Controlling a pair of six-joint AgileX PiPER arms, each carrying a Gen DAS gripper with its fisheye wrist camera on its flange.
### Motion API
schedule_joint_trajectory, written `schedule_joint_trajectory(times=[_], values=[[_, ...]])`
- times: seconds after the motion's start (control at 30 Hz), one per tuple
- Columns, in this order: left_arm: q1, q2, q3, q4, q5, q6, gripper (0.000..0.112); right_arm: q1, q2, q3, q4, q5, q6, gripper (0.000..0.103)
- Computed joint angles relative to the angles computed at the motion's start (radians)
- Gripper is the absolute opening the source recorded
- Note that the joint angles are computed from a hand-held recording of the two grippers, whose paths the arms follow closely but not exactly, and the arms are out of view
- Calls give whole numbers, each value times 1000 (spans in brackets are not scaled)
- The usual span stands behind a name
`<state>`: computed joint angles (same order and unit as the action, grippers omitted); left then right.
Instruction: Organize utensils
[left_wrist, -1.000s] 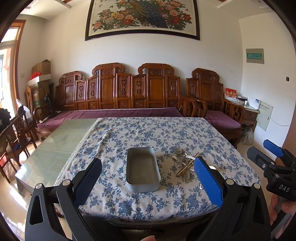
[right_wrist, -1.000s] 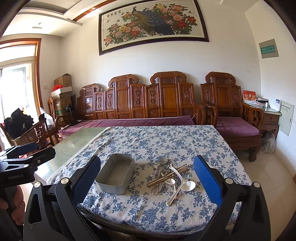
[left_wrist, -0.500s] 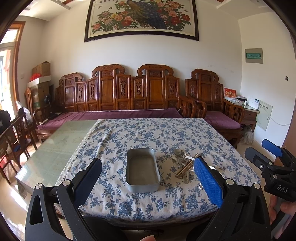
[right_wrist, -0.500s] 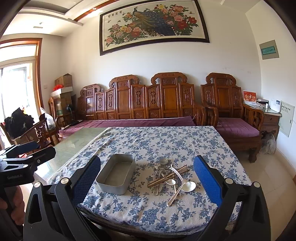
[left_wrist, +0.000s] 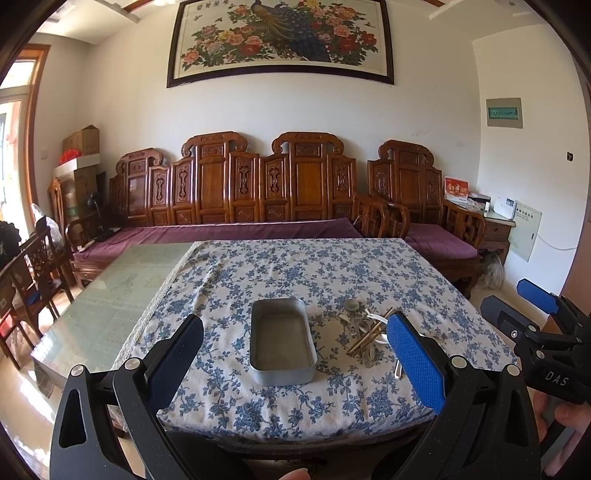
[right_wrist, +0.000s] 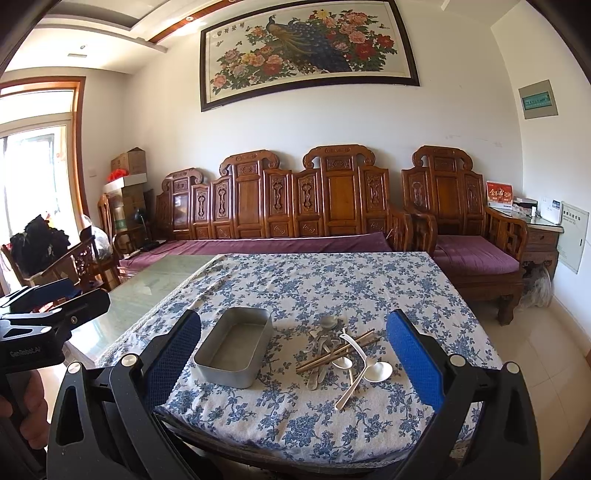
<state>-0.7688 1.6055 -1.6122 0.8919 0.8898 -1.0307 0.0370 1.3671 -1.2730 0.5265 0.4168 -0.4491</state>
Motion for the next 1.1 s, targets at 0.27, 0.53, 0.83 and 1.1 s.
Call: schedule_joint_trajectory(times=[0.27,0.53,0.83,1.1], values=[[-3,0,1,3,2,-4,96,11,-17,-11,-41,19,45,100],[6,15,-11,-40,-7,23,96,12,-7,-12,-39,21,44,100],[93,89,-45,-221,-72,174,96,-41,69,-14,107,32,-135,100],[163,189,-112,-397,-127,348,96,-88,220,-106,123,70,-205,88]])
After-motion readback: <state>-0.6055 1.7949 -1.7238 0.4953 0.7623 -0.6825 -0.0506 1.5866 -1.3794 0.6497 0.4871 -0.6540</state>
